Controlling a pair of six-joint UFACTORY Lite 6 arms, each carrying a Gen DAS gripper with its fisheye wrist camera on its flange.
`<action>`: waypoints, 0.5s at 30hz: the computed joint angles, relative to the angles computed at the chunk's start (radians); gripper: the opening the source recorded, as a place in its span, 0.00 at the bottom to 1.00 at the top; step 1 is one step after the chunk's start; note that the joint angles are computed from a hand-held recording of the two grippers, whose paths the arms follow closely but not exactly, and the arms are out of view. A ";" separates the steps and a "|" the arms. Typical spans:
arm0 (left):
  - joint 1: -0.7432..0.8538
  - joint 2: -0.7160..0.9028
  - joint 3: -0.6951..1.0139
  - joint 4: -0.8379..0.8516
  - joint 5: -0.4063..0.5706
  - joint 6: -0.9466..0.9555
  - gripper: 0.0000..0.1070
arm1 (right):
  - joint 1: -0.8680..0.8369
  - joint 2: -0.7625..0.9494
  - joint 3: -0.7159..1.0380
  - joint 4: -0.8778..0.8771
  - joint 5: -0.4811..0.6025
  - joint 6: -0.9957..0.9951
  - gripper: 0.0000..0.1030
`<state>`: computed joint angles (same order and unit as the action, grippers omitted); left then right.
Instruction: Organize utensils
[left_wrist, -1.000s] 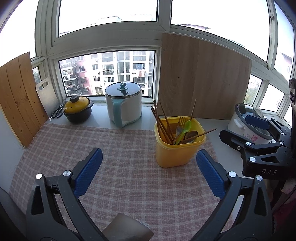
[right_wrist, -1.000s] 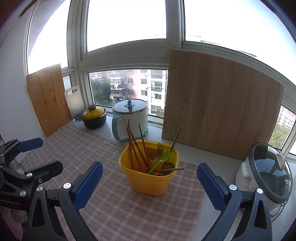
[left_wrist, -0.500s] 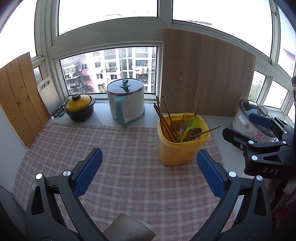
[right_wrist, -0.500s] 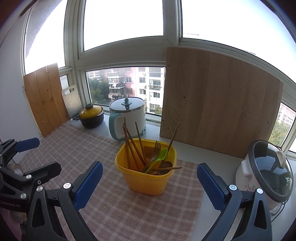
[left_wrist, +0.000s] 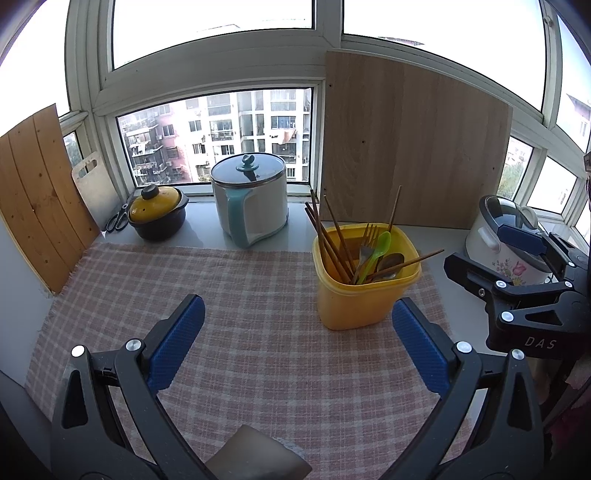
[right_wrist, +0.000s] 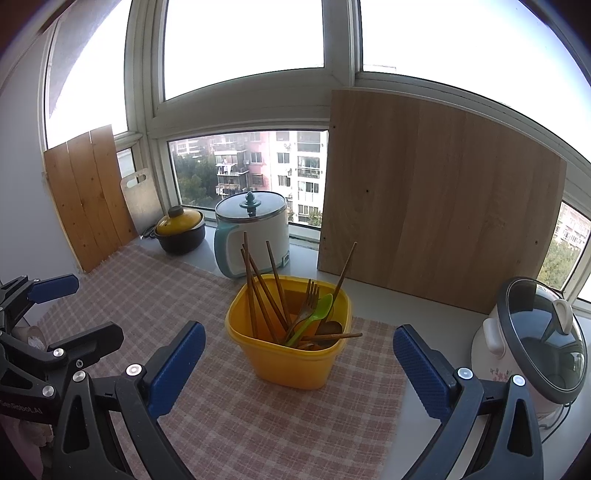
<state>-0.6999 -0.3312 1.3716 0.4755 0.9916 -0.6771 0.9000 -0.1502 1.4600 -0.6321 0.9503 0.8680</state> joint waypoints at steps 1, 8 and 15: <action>-0.001 0.004 0.002 0.003 -0.001 -0.003 0.96 | -0.004 -0.001 -0.003 0.002 -0.002 -0.003 1.00; 0.006 0.018 0.005 -0.007 -0.013 0.009 0.96 | -0.024 -0.008 -0.013 0.014 -0.010 -0.016 1.00; 0.010 0.015 -0.006 0.009 -0.012 0.002 0.96 | -0.041 -0.009 -0.024 0.029 -0.021 -0.030 1.00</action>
